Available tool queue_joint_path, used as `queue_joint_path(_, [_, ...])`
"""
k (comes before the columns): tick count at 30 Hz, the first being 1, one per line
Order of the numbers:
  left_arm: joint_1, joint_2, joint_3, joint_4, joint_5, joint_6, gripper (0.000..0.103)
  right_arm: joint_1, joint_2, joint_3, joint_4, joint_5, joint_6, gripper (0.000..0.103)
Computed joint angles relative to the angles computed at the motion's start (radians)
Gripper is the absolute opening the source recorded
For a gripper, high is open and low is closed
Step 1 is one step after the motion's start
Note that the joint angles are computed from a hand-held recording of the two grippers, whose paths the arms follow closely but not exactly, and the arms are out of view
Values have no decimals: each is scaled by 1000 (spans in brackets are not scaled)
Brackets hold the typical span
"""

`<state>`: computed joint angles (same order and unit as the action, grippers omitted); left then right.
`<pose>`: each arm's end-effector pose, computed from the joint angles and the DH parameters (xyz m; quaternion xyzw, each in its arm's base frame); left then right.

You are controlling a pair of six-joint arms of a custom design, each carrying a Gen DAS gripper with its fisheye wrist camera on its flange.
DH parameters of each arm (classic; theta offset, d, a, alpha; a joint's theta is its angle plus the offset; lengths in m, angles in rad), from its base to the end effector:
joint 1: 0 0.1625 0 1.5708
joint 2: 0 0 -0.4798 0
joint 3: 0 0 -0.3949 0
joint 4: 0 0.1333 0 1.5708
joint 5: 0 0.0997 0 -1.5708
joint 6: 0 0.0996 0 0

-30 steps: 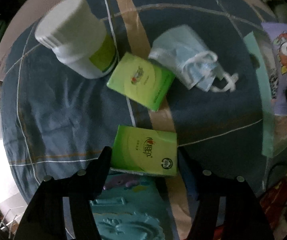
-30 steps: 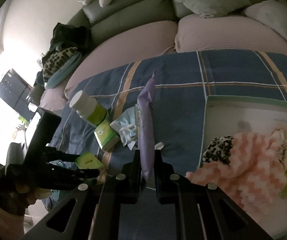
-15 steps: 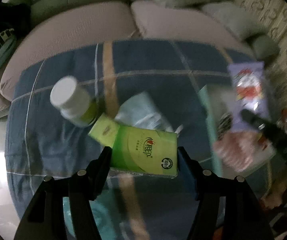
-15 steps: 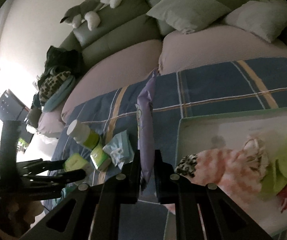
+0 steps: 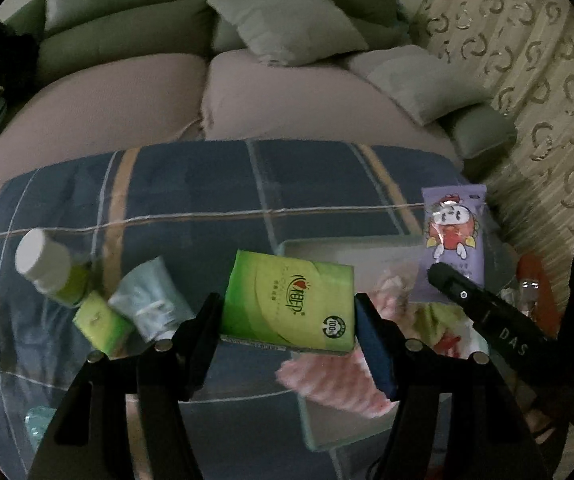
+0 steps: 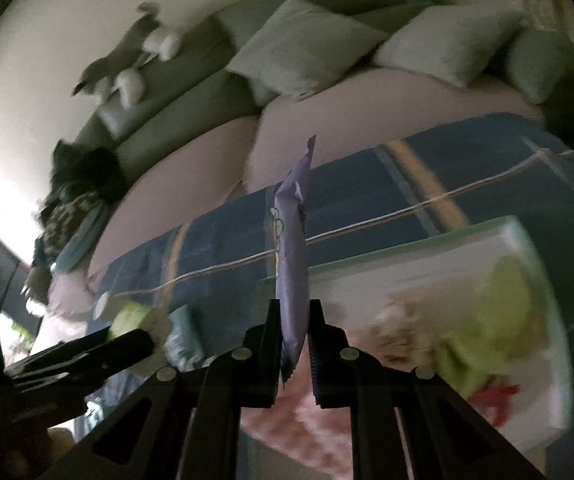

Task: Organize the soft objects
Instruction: 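Carry the snack packet and tissue packet over the white tray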

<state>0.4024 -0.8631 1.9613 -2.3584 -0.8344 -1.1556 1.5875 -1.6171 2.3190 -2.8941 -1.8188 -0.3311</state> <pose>-0.4406 -0.4051 0.0747 0.0616 0.9214 -0.2689 0.2738 0.1158 -0.4147 0.3663 0.1262 -0.9371 0.2812 0.1638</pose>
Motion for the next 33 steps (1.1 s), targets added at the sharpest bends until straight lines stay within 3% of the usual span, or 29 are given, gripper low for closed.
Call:
queue_joint_path(9, [22, 99, -46, -187, -14, 74, 66, -97, -50, -32, -11, -36, 31, 13])
queue_joint_path(14, [42, 156, -89, -206, 14, 117, 66, -134, -47, -49, 2, -49, 36, 13])
queue_joint_path(17, [70, 181, -84, -280, 5, 155, 66, -159, -40, -56, 24, -39, 46, 13])
queue_joint_path(23, [130, 235, -93, -331, -51, 175, 66, -169, 1, -71, 44, -64, 59, 13])
queue_joint_path(33, [155, 285, -109, -355, -106, 192, 66, -158, 33, -73, 50, -105, 61, 14])
